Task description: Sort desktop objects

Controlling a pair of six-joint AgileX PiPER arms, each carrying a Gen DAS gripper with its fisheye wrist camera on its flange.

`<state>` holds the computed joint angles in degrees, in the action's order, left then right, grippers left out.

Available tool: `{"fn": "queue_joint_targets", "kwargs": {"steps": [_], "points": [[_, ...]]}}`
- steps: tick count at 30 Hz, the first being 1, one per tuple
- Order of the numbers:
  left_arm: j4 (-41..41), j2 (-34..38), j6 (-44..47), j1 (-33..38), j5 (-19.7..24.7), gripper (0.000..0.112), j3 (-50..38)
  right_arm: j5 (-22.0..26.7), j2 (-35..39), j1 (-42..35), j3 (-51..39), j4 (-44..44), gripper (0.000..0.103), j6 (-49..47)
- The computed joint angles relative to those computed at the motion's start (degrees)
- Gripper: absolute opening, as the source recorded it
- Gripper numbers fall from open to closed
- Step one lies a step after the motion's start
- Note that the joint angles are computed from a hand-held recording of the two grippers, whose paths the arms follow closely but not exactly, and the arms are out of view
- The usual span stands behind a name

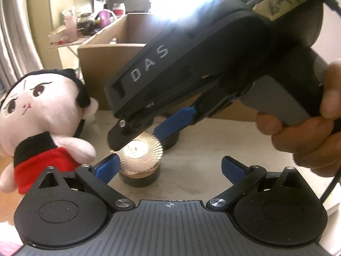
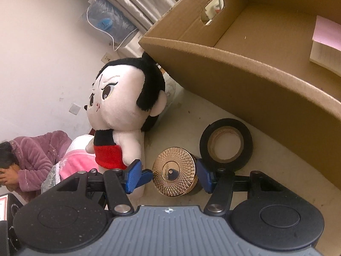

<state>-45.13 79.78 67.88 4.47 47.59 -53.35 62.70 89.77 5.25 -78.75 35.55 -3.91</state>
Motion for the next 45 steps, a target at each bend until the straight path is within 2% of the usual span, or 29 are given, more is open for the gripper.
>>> {"fn": "queue_joint_targets", "kwargs": {"steps": [2, 9, 14, 18, 29, 34, 45], "points": [[-0.4, -0.4, 0.6, 0.1, 0.7, 0.102, 0.4, 0.5, 0.1, 0.2, -0.4, -0.7, 0.06, 1.5], [0.9, -1.6, -1.1, 0.2, -1.8, 0.103, 1.5, 1.0, -0.7, -0.6, -1.0, -1.3, 0.06, 2.2], [4.2, 0.2, -5.3, -1.1, -2.9, 0.103, 0.5, 2.1, -0.2, -1.0, -2.3, -1.3, 0.06, 2.4], [4.1, 2.8, -5.4, -1.9, -3.5, 0.103, -1.5, 3.2, 1.1, -1.2, -3.2, -0.8, 0.06, 2.2], [3.1, 3.9, -4.9, -0.5, 1.3, 0.102, -2.8, 4.3, 1.3, -0.8, -3.0, -1.1, 0.061, 3.7], [3.5, 4.0, -4.2, -1.4, 2.8, 0.102, -3.1, 4.2, -2.2, -1.7, 0.4, -1.9, 0.061, 4.9], [3.1, 1.4, -0.4, -5.3, 5.8, 0.102, -1.0, 3.5, -15.8, -7.3, 13.9, -2.3, 0.062, 8.4]]}}
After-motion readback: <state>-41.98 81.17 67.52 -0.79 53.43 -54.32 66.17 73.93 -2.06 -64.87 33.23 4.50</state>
